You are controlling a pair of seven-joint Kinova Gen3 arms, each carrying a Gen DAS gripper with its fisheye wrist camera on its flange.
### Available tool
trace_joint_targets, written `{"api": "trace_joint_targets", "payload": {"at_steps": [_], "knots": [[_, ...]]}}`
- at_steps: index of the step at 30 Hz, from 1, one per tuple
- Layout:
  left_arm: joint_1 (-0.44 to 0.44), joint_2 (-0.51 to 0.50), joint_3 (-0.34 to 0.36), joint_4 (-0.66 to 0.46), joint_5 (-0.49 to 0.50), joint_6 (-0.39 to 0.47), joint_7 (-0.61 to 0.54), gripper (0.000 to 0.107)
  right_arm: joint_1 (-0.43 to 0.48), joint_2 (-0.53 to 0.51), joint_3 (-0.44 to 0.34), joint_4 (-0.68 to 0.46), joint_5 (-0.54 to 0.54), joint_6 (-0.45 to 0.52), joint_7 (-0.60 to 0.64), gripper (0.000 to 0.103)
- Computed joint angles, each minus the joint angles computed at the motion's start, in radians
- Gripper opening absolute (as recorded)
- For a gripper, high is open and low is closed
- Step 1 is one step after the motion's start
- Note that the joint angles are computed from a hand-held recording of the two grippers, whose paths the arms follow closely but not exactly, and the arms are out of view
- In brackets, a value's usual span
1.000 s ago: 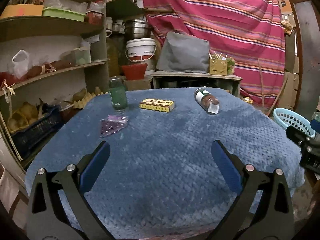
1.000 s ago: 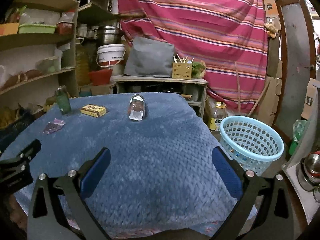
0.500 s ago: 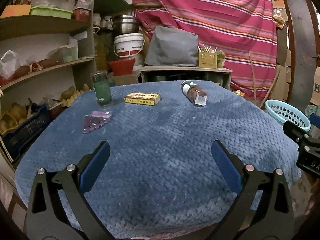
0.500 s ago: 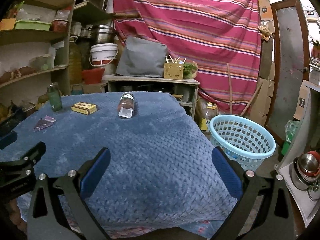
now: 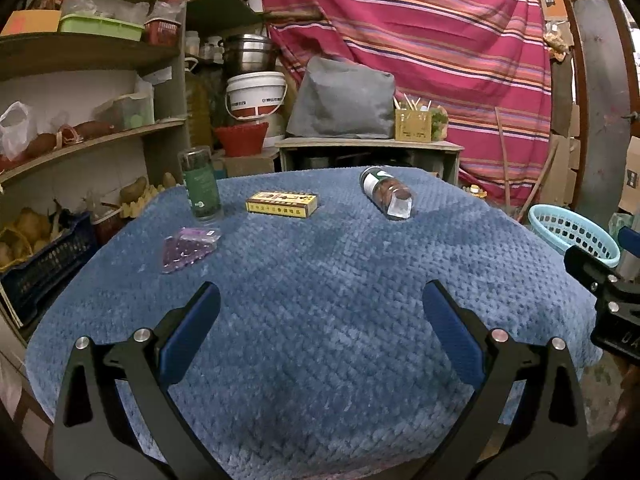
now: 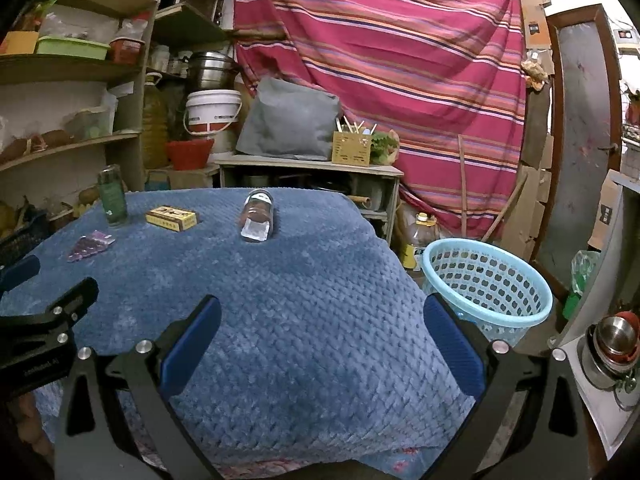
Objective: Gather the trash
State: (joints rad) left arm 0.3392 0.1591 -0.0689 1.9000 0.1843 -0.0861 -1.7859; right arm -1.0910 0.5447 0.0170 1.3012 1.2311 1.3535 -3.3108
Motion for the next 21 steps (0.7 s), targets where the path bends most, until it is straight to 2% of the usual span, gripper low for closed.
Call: {"api": "trace_joint_targets", "payload": {"at_steps": [11, 15, 18, 21], "knots": [[0.038, -0.004, -0.029, 0.02, 0.079, -0.051, -0.074, 0.098, 0.002, 0.0, -0.001, 0.0, 0.006, -0.013, -0.006, 0.099], [0.001, -0.004, 0.007, 0.014, 0.081, -0.041, -0.072, 0.098, 0.002, 0.0, 0.0, -0.001, 0.004, -0.014, -0.007, 0.099], [0.014, -0.004, -0.008, 0.015, 0.101, -0.048, -0.089, 0.098, 0.001, 0.002, 0.001, -0.003, 0.005, -0.012, -0.004, 0.099], [-0.003, -0.006, 0.01, 0.017, 0.094, -0.046, -0.087, 0.098, 0.001, 0.001, 0.001, -0.003, 0.004, -0.014, -0.005, 0.099]]}}
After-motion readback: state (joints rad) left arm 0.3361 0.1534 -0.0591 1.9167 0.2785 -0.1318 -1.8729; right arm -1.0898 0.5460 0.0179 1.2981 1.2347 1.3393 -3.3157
